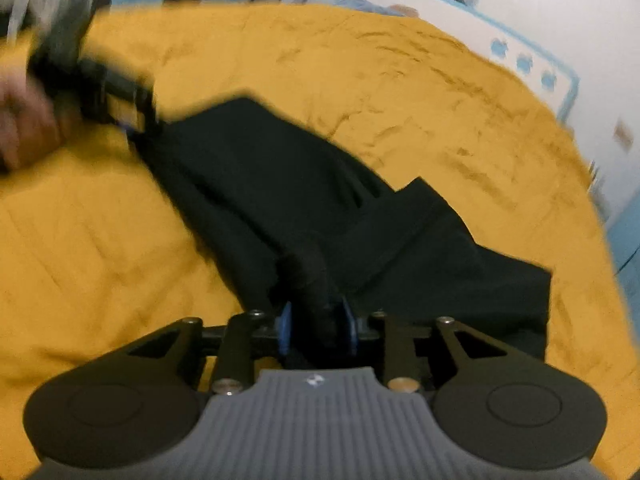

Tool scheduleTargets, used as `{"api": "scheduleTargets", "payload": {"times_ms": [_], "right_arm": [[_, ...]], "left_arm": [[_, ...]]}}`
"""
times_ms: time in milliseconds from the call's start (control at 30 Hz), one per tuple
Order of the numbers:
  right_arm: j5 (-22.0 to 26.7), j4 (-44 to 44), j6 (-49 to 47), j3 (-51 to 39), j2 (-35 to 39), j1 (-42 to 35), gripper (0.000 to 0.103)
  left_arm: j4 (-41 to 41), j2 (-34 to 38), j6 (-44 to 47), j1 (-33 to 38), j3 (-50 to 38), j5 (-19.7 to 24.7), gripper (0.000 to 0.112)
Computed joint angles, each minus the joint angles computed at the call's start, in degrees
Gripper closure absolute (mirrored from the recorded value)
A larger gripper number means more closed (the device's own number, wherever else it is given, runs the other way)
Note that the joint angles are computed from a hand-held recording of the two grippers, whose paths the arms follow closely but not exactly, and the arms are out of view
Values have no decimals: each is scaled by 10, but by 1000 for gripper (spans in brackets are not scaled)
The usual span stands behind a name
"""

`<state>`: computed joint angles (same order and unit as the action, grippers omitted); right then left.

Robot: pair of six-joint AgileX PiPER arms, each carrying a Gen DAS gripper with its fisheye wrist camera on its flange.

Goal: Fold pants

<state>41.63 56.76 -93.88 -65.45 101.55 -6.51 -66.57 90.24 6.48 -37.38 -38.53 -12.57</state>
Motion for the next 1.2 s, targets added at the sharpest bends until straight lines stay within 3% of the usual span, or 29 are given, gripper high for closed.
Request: {"api": "scheduleTargets", "payload": {"times_ms": [67, 133, 200, 267, 333, 400, 500, 600, 667, 800, 833, 933, 1000, 1067, 1133, 1200], "right_arm": [[76, 49, 20, -34, 13, -43, 78], [85, 93, 33, -45, 18, -67, 78], [32, 136, 25, -36, 15, -81, 78], [-60, 127, 42, -24, 11, -77, 76], [-118, 31, 104, -22, 19, -64, 76], [-142, -84, 164, -7, 40, -57, 80], [-71, -194, 286, -22, 30, -79, 81], [-2, -168, 303, -54, 20, -106, 85], [5, -126, 289, -63, 15, -114, 85], [-75, -91, 324, -107, 42, -79, 80], [-76, -92, 325, -107, 41, -78, 80], [-141, -181, 427, -195, 134, -32, 80], [-96, -248, 493, -243, 182, -35, 79], [-57, -257, 492, -244, 191, -46, 76], [-68, -230, 445, -189, 155, -61, 76], [-96, -239, 457, -146, 111, -67, 74]], "left_arm": [[0, 0, 0, 0, 0, 0, 44], [3, 0, -3, 0, 0, 0, 44], [13, 0, -13, 1, 1, 1, 44], [28, -1, -26, 4, 3, 2, 44], [27, 1, -25, 4, 2, 2, 44], [29, 0, -26, 4, 3, 2, 44], [55, 1, -51, 7, 5, 2, 44], [45, 2, -39, 6, 4, 0, 44], [35, 2, -29, 4, 4, -1, 44], [38, 1, -33, 4, 4, -1, 44], [38, 1, -33, 4, 4, -1, 44], [60, 0, -55, 5, 7, -1, 44], [90, -1, -85, 8, 10, 0, 44], [117, -1, -114, 11, 14, 0, 44], [119, 2, -114, 12, 12, -1, 44], [96, 3, -93, 11, 9, 0, 43]]}}
